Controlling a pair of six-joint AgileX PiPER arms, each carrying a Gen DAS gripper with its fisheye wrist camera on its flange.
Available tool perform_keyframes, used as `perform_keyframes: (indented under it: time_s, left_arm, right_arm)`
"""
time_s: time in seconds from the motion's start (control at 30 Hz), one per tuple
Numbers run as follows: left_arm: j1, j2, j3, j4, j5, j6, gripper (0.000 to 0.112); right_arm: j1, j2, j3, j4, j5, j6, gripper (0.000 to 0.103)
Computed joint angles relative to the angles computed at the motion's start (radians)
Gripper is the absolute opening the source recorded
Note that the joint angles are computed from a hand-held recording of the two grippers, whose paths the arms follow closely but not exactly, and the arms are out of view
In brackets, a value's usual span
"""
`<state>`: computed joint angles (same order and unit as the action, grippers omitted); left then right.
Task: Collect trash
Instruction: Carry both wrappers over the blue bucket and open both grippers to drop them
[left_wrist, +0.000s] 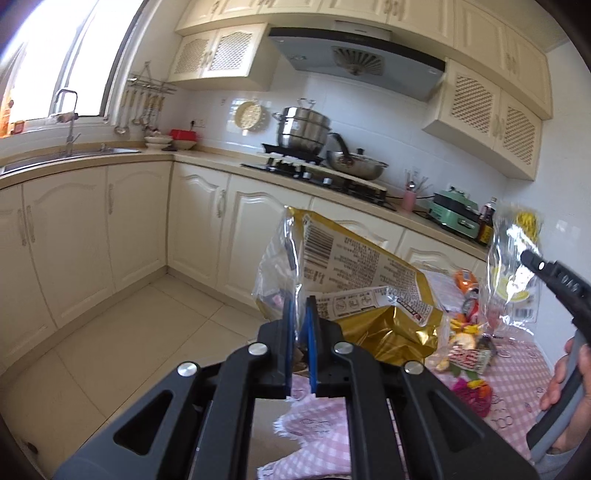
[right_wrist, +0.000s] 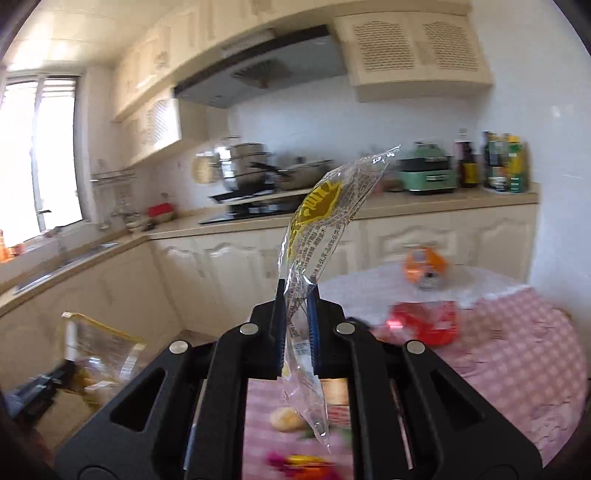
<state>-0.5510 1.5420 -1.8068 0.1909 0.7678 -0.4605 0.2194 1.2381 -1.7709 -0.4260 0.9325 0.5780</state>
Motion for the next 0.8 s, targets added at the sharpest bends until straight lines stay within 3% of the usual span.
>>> perform_keyframes:
  time_s: [0.13, 0.4, 0.57, 0.8]
  left_arm:
    - [0.112, -0.014, 0.077, -0.054, -0.01, 0.047, 0.006]
    - [0.33, 0.076, 0.234, -0.149, -0.034, 0.167, 0.006]
    - [0.389, 0.3, 0.164, -0.152, 0.004, 0.209, 0.006]
    - [0.412, 0.726, -0.224, -0.223, 0.211, 0.303, 0.009]
  right_arm:
    - [0.185, 0.157, -0.079, 0.021, -0.015, -0.014, 0.011]
    - [0.245, 0.523, -0.168, 0.253, -0.05, -0.142, 0.011]
    - [0.219, 0.808, -0.286, 0.376, 0.007, -0.199, 0.011]
    - [0.175, 1.098, -0.486, 0.453, 0.098, -0.208, 0.011]
